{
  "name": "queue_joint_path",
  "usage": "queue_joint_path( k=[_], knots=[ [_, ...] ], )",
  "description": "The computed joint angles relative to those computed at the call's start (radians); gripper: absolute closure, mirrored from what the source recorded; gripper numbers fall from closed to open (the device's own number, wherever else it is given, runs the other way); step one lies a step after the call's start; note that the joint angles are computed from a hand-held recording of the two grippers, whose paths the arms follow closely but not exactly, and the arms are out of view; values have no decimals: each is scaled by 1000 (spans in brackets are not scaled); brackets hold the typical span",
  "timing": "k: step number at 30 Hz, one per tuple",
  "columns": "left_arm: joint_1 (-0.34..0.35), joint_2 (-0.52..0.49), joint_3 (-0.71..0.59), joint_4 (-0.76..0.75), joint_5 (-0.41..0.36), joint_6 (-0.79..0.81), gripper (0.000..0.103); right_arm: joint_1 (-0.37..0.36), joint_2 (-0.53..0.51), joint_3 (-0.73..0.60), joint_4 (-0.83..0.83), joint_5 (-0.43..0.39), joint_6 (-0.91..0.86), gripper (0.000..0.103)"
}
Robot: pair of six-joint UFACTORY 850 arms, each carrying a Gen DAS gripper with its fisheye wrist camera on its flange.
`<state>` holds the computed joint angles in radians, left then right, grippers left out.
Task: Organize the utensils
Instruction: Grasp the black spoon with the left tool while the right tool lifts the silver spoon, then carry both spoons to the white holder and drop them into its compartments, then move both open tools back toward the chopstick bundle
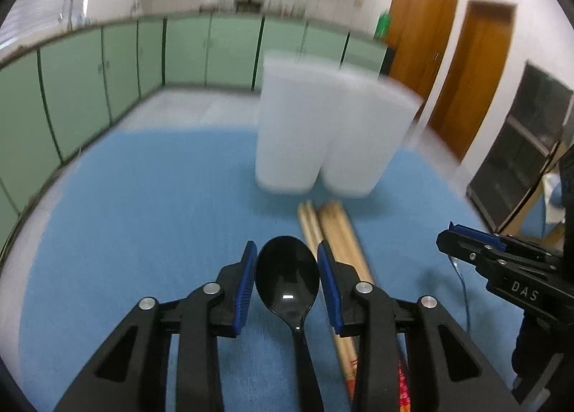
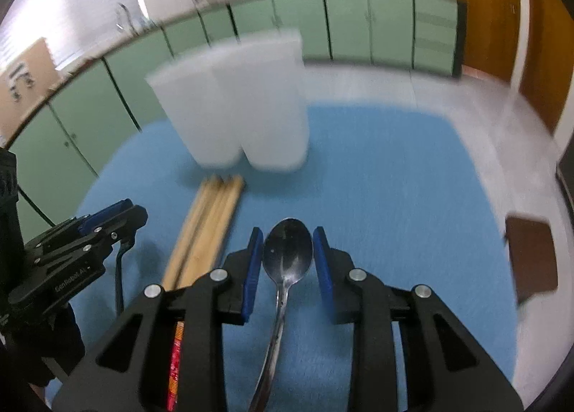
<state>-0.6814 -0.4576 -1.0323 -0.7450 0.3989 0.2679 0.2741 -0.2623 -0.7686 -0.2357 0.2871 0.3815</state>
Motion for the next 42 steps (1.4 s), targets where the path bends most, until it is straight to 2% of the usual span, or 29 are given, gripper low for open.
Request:
queue_joint_path(
  k=[3, 6, 10, 13, 17, 20, 25, 29, 34, 37, 39, 41, 42],
  knots=[
    [-15, 30, 33, 38, 111, -19, 69, -26, 38, 37, -147, 119, 119, 76],
    [-22, 55, 54, 90, 196, -66, 69, -47, 75, 58, -198, 219, 153, 76],
    [-16, 82, 49, 135, 267, -94, 69, -65, 113, 54, -236, 302, 189, 76],
    [-3, 96, 13, 158, 295, -75, 69, -98, 152, 41, -260, 325, 175, 76],
    [20, 72, -86, 184, 316, -53, 69, -131, 135, -46, -257, 340, 161, 76],
    [38, 27, -184, 194, 316, -34, 69, -134, 85, -132, -179, 331, 94, 76],
    [60, -88, -341, 145, 309, 55, 69, -128, -37, -277, -31, 265, -21, 76],
    [74, -172, -426, 93, 277, 110, 69, -109, -113, -336, 54, 210, -107, 76],
    [91, -214, -448, 107, 220, 47, 67, -107, -156, -355, -46, 160, -9, 74],
    [89, -186, -399, 121, 246, 17, 53, -100, -140, -324, -11, 168, -33, 56],
    [83, -161, -362, 120, 257, 12, 50, -103, -119, -291, -2, 178, -28, 51],
    [80, -129, -322, 112, 240, 9, 43, -104, -83, -240, 38, 181, -47, 33],
    [73, -105, -293, 76, 225, 32, 40, -105, -63, -208, 61, 188, -60, 28]
  ],
)
